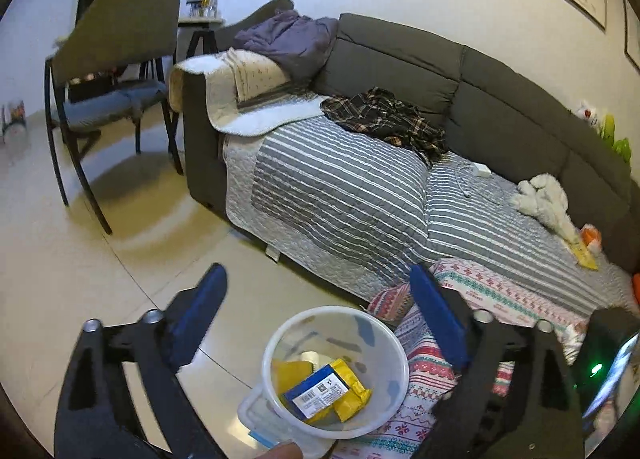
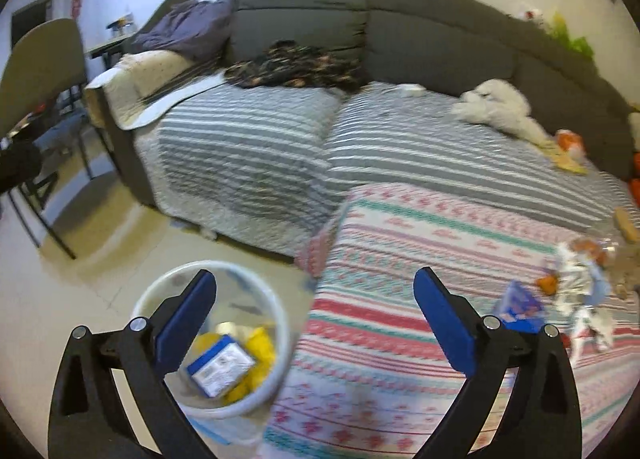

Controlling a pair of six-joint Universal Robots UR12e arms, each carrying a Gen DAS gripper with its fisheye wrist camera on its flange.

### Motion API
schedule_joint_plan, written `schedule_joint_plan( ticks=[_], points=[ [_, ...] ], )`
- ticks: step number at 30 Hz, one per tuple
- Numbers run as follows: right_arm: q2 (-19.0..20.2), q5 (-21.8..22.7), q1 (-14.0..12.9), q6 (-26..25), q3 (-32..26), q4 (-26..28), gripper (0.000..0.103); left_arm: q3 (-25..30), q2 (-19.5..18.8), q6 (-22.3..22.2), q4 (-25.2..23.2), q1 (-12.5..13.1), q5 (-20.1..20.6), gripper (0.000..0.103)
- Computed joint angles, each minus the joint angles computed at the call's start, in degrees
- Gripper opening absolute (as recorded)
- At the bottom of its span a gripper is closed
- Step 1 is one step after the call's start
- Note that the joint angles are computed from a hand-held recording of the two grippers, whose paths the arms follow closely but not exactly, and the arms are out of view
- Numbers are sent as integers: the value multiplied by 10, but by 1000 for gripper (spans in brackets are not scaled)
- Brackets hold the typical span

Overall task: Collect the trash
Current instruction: 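Carry wrapper and blue box to the wastebasket and release both, then return to the table and grasp a white paper scrap with the left tool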

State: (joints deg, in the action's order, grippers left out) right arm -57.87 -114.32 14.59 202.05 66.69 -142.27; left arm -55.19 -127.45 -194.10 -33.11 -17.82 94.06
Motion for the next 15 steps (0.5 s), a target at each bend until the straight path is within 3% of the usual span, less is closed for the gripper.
schedule_joint_plan(
  ticks=[5, 15],
  points=[
    [-22, -48, -7, 25, 24, 4, 96, 5, -4, 30, 2, -19, 45, 96],
    [-71, -105, -25, 57, 91, -23, 96, 37, -24, 62, -33, -51, 67, 96]
  ],
)
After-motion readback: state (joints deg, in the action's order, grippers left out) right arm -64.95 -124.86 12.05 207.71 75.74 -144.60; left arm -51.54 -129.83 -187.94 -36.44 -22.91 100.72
